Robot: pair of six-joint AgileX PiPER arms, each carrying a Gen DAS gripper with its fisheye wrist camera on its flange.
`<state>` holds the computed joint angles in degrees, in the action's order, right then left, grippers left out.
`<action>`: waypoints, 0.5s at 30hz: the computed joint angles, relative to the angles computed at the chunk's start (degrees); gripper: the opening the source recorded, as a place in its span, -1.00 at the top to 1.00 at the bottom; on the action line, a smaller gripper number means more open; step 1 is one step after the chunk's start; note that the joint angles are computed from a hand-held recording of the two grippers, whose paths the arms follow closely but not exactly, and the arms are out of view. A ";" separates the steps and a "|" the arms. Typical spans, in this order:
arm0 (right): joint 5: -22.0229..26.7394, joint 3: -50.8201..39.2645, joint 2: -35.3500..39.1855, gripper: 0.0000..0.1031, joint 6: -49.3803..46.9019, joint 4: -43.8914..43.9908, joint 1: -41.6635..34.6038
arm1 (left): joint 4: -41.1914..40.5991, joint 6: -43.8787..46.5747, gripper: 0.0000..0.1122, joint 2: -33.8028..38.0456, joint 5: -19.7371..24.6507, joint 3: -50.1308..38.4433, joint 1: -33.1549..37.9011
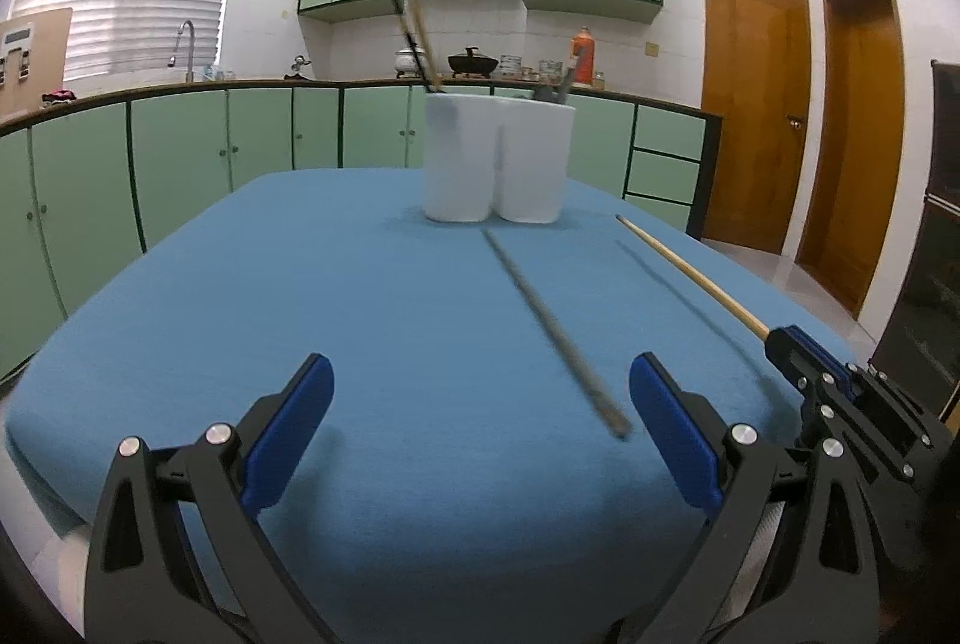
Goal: Organize utensils
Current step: 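Close the left gripper on the grey metal chopstick while the right holds the bamboo one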
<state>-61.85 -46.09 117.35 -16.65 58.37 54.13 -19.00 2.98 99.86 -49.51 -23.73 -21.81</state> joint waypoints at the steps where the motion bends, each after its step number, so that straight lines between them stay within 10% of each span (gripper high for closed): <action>1: -0.11 0.26 -0.09 0.88 0.26 -0.25 -0.15 | -1.54 0.30 -0.71 0.92 -0.57 -0.45 -1.37; 5: -0.91 1.06 -0.25 0.88 1.02 -0.87 -0.34 | -7.03 0.86 -0.65 3.74 -2.87 -2.04 -5.62; 15: -2.58 4.22 -0.71 0.87 5.41 -2.09 -1.04 | -17.37 4.28 0.24 8.78 -3.65 -7.21 -10.69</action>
